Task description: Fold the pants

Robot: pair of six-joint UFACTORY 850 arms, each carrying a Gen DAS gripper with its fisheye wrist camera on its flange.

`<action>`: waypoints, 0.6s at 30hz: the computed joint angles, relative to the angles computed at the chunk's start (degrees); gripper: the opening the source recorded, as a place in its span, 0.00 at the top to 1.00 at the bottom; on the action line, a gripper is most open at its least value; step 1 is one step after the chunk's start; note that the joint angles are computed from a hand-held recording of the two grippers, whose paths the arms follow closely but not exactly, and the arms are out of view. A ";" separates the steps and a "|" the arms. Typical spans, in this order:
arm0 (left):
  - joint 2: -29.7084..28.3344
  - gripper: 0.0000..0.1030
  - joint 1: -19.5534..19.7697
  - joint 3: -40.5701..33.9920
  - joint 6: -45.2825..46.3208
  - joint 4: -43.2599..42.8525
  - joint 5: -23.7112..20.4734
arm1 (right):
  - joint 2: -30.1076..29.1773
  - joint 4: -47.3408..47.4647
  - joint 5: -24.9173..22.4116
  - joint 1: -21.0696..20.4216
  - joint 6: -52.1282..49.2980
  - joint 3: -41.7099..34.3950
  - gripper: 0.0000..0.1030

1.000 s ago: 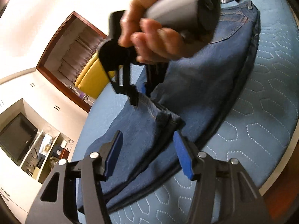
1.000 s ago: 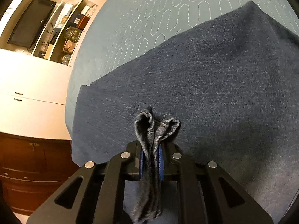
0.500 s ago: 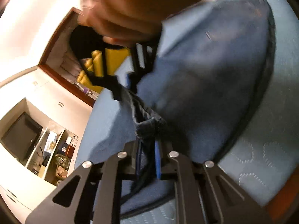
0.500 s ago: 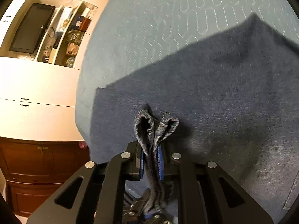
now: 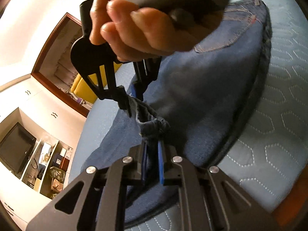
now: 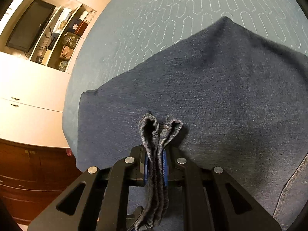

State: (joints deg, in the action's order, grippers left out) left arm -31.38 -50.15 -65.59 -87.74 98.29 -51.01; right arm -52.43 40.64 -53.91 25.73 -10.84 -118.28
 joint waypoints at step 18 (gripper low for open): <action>-1.51 0.85 0.99 -2.19 2.11 -1.36 3.46 | 9.28 11.42 15.97 -3.21 -11.39 16.38 0.33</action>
